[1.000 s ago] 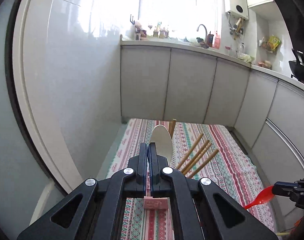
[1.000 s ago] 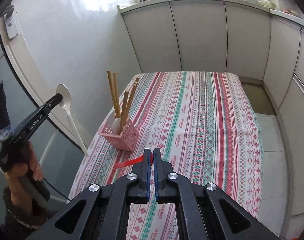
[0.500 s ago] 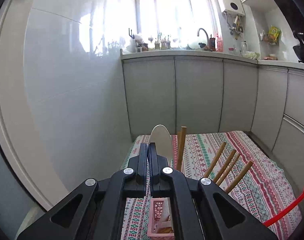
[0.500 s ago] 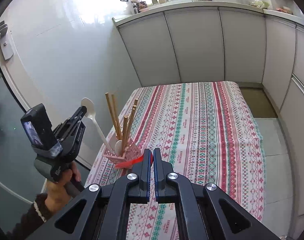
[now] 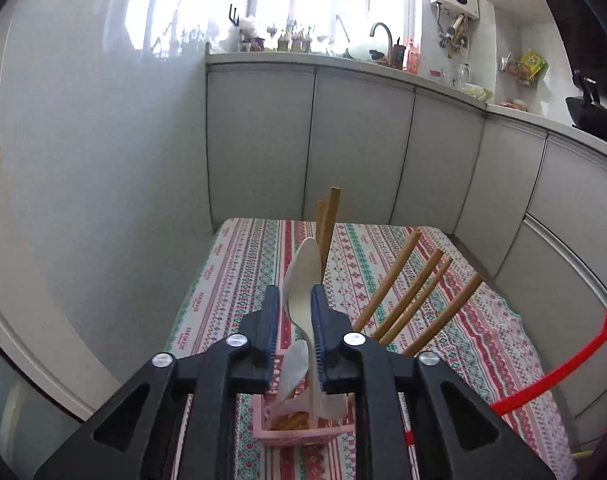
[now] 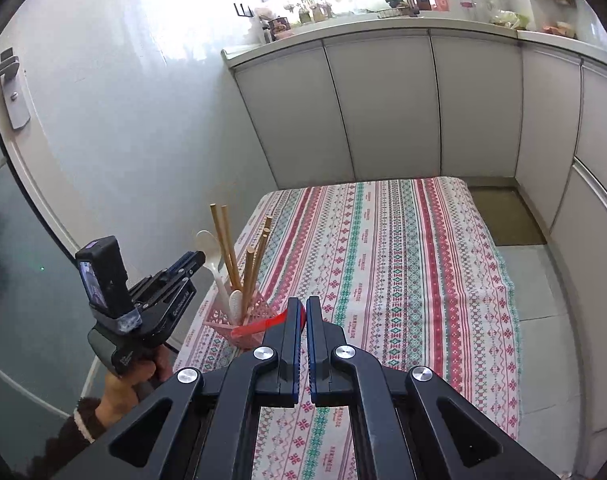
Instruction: Organize utensils
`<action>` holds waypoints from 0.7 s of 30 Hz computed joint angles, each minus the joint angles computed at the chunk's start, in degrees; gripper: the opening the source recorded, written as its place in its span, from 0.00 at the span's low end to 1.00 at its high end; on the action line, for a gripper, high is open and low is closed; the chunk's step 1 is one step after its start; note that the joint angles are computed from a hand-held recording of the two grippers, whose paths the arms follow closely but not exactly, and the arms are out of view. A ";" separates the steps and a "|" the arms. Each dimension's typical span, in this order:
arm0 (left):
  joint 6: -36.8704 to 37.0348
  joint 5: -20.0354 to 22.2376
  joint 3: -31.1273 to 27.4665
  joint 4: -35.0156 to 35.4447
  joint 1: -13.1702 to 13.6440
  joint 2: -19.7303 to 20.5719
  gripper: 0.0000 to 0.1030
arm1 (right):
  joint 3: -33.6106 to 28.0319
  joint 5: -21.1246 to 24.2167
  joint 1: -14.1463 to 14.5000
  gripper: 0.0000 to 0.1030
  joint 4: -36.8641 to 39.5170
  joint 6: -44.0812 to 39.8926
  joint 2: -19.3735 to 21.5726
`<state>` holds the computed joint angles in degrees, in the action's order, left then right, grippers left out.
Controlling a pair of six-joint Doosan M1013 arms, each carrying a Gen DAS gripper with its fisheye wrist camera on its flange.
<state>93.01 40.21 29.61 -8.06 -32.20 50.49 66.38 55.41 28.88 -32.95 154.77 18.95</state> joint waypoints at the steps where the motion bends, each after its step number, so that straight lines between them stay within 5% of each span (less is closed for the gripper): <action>1: 0.19 0.21 0.96 -0.82 0.22 -0.74 0.39 | -0.70 0.34 0.16 0.02 -0.42 -0.21 0.36; 2: 0.31 0.30 2.09 -1.41 0.45 -1.57 0.47 | -1.42 0.64 0.29 0.02 -0.74 -0.52 0.75; 5: -2.47 1.14 5.57 0.78 0.99 -4.27 0.49 | -4.24 2.08 0.87 0.02 -1.80 -2.06 2.34; 14: -9.37 16.12 2.79 4.21 2.62 -3.62 0.50 | -16.18 10.26 2.33 0.02 -3.40 -10.43 10.33; 21: -9.27 17.46 3.19 4.00 3.22 -3.64 0.50 | -26.20 18.59 2.32 0.02 -3.69 -17.57 17.36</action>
<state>83.74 57.68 32.80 -4.05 -28.97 46.85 40.18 74.00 31.20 -36.63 137.20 36.31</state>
